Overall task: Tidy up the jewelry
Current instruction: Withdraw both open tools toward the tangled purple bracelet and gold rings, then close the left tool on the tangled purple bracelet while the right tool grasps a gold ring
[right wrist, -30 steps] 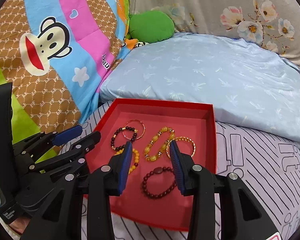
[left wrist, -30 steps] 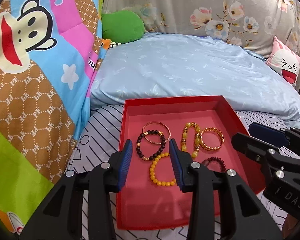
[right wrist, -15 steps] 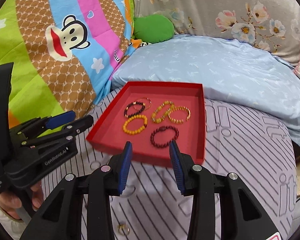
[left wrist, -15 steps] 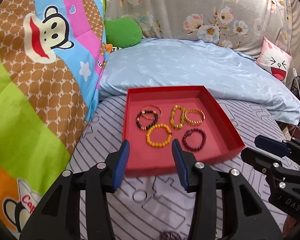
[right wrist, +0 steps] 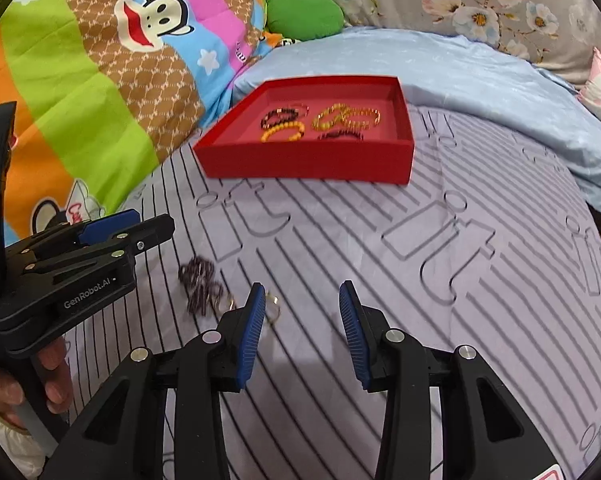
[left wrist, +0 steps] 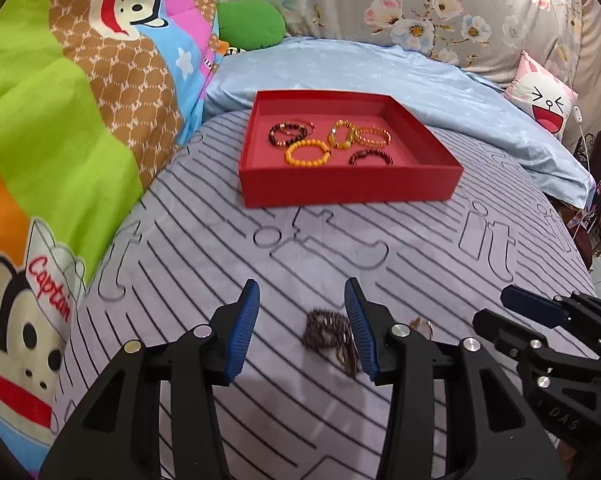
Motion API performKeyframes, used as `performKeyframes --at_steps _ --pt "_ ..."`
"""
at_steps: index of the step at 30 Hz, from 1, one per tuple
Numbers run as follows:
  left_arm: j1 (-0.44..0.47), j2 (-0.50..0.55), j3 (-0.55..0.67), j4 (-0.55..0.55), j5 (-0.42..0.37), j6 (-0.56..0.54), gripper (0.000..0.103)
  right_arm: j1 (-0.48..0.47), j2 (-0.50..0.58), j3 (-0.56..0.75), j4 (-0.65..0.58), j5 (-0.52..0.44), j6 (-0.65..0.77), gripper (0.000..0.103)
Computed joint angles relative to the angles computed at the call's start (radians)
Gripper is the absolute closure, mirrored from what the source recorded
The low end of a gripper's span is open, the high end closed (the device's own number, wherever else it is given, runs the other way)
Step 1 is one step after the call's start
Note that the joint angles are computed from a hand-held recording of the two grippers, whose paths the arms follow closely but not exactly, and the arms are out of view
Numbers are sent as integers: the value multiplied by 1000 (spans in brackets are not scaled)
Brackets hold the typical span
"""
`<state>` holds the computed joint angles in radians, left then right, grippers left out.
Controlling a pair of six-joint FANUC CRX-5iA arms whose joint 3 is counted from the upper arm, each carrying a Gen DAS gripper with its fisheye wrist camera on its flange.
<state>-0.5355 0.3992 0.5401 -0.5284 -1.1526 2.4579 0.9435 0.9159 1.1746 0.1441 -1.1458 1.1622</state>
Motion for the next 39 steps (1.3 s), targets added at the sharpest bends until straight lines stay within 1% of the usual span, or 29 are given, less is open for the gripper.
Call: performKeyframes --at_steps 2,4,6,7,11,18,22,25,27,28,30,32,33,36,39 --pt "-8 -14 -29 7 15 17 61 6 -42 -91 3 38 -23 65" --pt "-15 -26 -53 13 27 32 60 9 -67 -143 7 61 -39 65" --pt "-22 -36 -78 19 45 52 54 14 -92 -201 26 85 -59 65" --pt "-25 -35 -79 19 46 57 53 14 -97 -213 29 89 -64 65" --pt "-40 -19 -71 1 34 77 53 9 -118 -254 19 102 -83 65" --pt "-33 -14 -81 32 76 79 53 2 -128 -275 7 112 -103 65" --pt "-32 0 -73 47 83 67 54 1 -126 -270 -1 111 -101 65" --pt "-23 1 -86 75 108 62 61 0 -129 -277 -4 115 -100 65" --pt "-17 3 -91 88 118 56 74 0 -130 -277 -3 115 -102 65" --pt "-13 3 -96 97 122 55 77 0 -131 -280 -4 116 -103 65" --pt "1 -1 -114 127 145 55 87 0 -133 -282 -5 117 -104 65" --pt "10 -8 -131 142 165 64 89 1 -132 -281 -5 116 -103 65" --pt "15 -14 -142 150 179 66 93 1 -132 -282 -4 117 -104 65" --pt "25 -32 -163 163 204 67 95 0 -130 -280 -6 117 -105 65" --pt "22 -47 -166 143 206 79 96 0 -124 -266 -12 112 -98 65"
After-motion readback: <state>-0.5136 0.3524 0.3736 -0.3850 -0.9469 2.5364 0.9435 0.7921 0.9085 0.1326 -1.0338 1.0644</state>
